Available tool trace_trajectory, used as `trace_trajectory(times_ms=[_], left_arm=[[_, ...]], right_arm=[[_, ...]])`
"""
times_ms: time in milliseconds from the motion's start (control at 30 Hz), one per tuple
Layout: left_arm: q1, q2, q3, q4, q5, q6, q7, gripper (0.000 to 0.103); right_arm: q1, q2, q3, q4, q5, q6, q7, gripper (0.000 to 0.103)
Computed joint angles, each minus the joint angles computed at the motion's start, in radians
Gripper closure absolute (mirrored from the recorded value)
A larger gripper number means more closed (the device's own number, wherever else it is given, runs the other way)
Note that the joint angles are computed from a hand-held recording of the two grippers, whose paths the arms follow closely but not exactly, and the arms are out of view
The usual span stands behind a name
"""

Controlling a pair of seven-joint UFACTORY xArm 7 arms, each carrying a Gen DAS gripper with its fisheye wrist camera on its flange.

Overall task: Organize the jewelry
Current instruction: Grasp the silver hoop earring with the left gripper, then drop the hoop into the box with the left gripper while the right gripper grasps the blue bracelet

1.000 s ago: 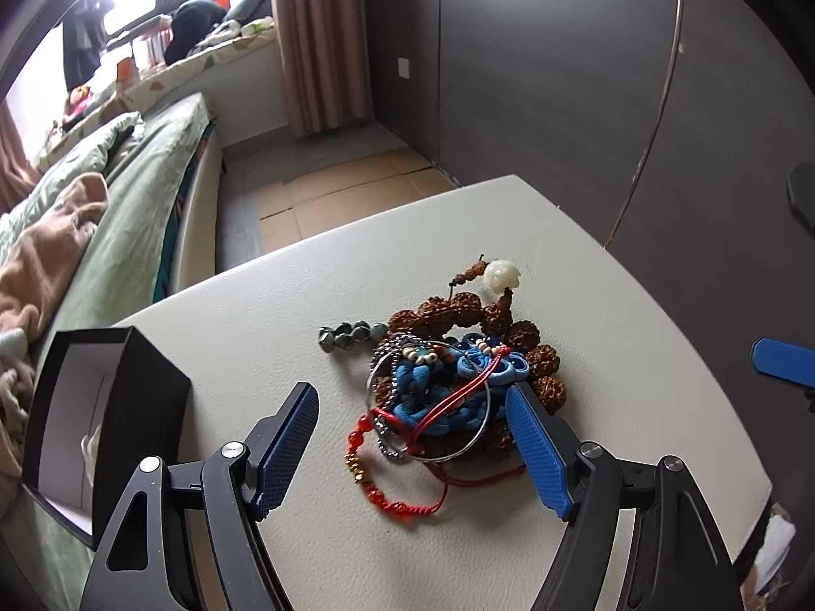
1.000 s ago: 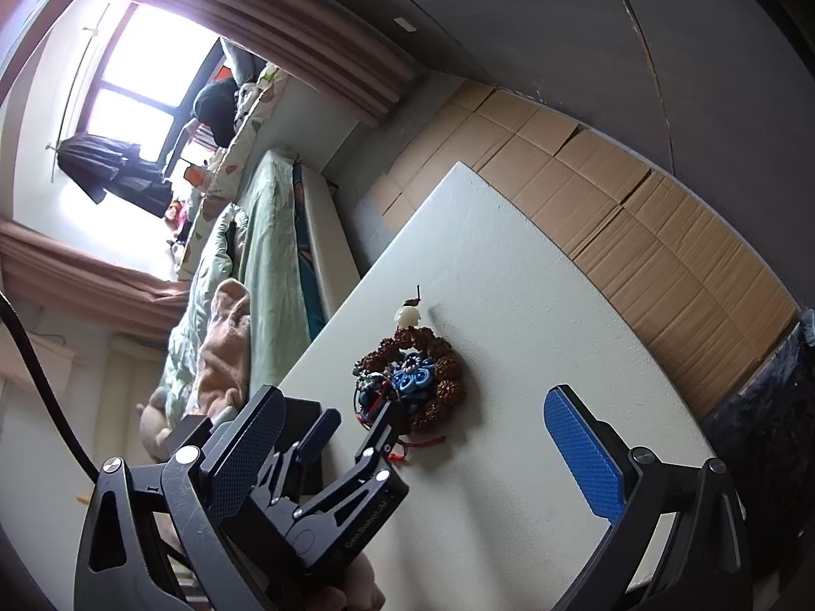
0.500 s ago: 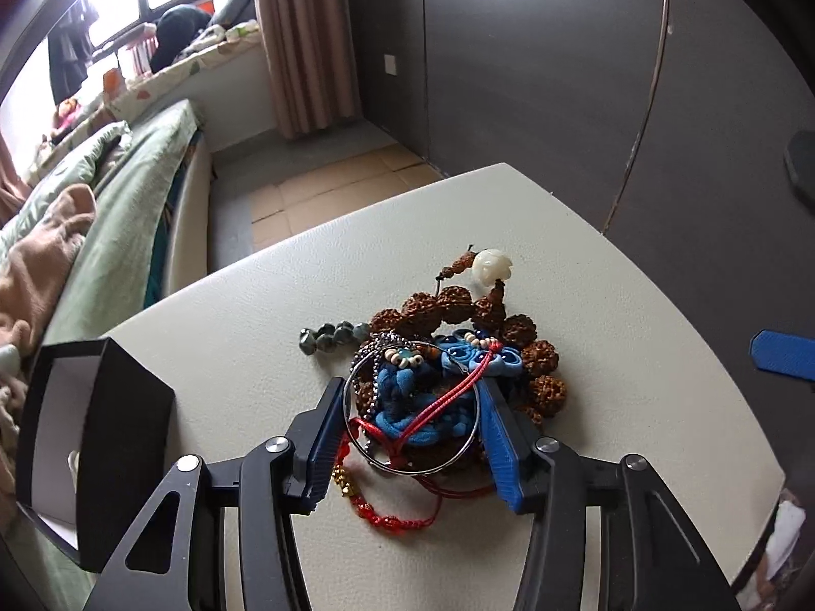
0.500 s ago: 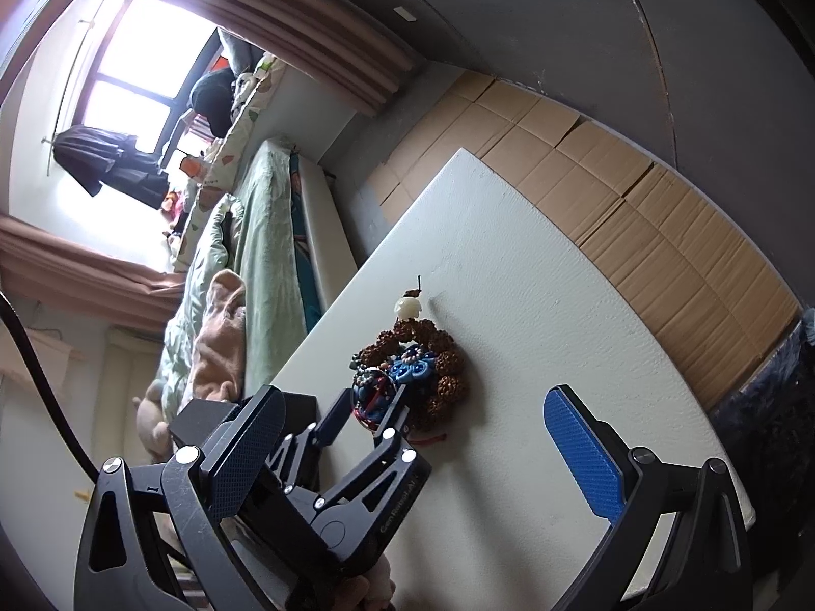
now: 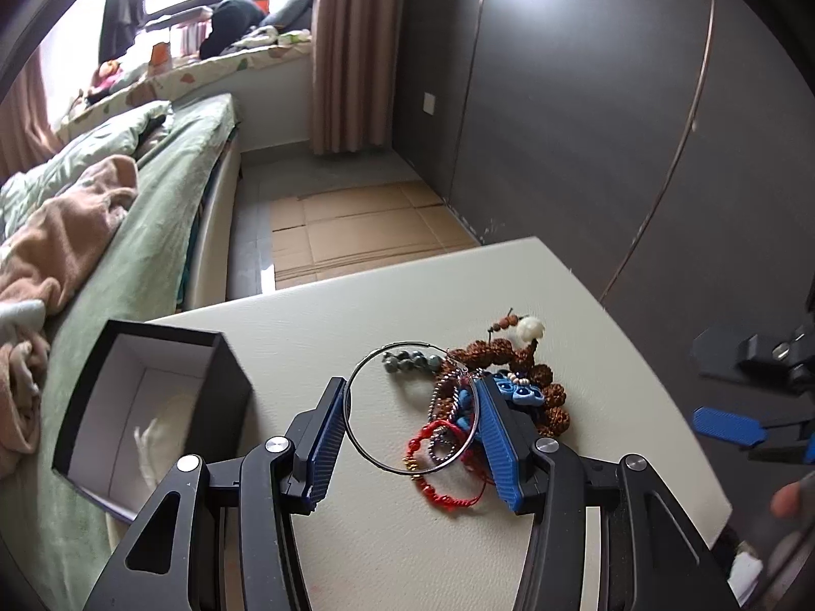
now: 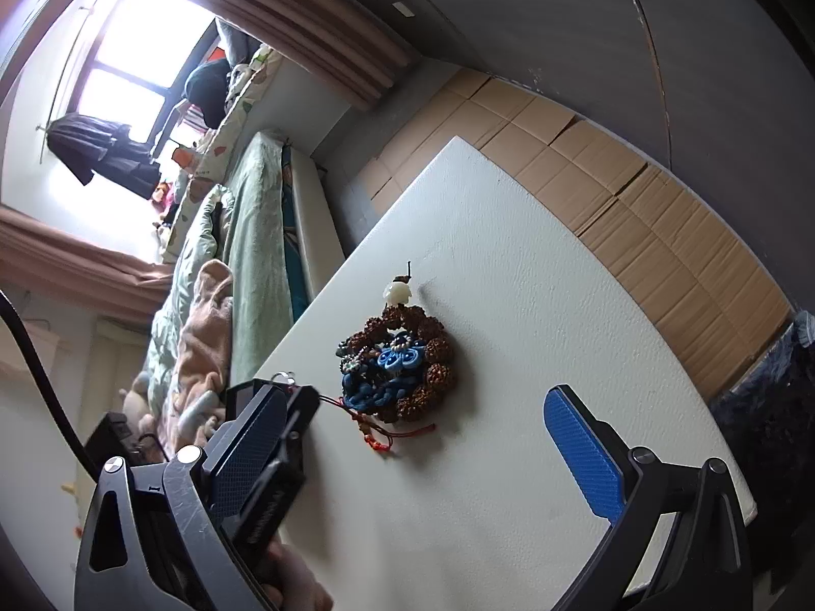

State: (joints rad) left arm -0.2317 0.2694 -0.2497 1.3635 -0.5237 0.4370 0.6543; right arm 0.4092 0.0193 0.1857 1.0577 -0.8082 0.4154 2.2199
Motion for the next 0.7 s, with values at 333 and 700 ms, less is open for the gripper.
trace_trajectory(times_ms=[333,700], left_arm=[[0.035,-0.024,0.015,0.004,-0.069,0.014,0.02,0.051],[0.071,0.005,0.032,0.066,-0.087,0.067,-0.029,0.051]], right_arm=[[0.027,0.079,-0.034,0.06,-0.059,-0.069,0.007,0.033],[0.094,0.199,-0.135,0.141,0.01,-0.16,-0.056,0.062]])
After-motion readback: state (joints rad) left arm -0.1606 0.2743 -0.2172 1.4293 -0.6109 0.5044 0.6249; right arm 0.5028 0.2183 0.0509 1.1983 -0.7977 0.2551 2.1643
